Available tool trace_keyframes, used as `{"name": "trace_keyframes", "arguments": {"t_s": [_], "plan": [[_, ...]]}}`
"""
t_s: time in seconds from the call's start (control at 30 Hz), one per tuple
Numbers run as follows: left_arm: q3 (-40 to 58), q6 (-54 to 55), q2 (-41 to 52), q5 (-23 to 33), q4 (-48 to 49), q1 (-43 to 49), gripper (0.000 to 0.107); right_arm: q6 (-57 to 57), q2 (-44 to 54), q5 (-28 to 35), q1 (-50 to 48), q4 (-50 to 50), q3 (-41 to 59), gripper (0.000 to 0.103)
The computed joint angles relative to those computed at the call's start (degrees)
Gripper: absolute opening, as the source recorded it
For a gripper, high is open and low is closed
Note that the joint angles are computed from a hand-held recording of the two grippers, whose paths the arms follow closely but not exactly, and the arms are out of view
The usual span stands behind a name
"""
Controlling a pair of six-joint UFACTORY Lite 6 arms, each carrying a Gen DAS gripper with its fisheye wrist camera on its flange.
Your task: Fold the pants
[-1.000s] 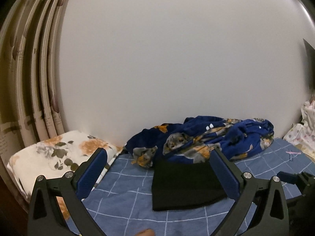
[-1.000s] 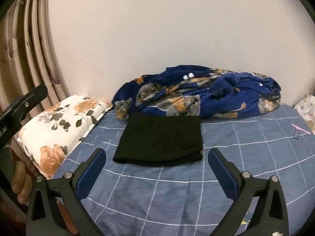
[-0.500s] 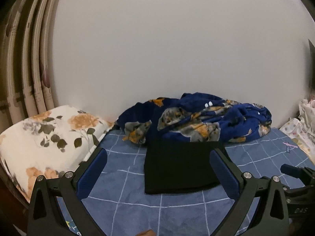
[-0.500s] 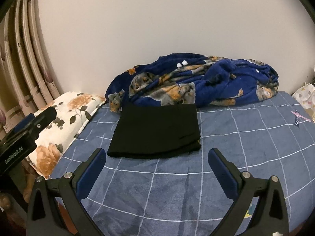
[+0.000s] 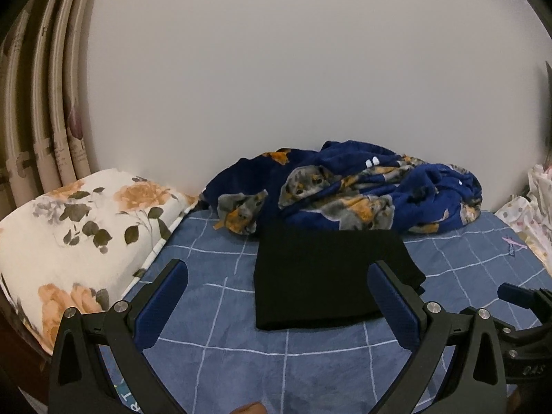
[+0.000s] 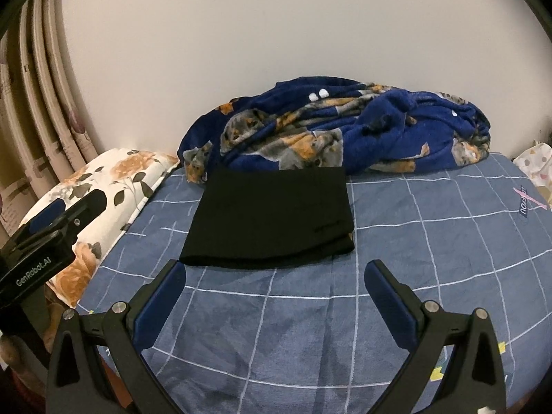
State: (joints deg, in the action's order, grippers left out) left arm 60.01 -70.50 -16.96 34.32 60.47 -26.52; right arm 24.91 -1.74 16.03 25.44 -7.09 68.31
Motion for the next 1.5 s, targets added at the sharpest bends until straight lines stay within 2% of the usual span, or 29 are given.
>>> {"name": "trace_keyframes", "arguments": {"t_s": [0.27,0.7,0.93,1.3,1.5], "plan": [[-0.8,0.8,0.3,-2.0,-1.1,1.6,0.103,6.8,1.6,0.3,1.1,-6.7,1.0,0.103],[-1.4,1.5,-0.7,-1.7,-2.0,2.2,0.103,4.7,1.8,0.2,1.0,-4.5,1.0,0.103],[-1.5,1.0,-0.7,-1.3,-1.5,1.8,0.103,8.5,1.2,0.1,1.5,-8.2,-0.2,0.103],[-2.6,0.4,-1.3,-1.5,-1.6,1.9,0.103,8.5,1.2,0.7,1.8,-8.1,0.0,0.103],[-3.4,0.3,-2.2,-1.6,-1.8,2.0,0.103,12.4,1.3,1.7,2.3,-12.2,-0.2,0.103]]}}
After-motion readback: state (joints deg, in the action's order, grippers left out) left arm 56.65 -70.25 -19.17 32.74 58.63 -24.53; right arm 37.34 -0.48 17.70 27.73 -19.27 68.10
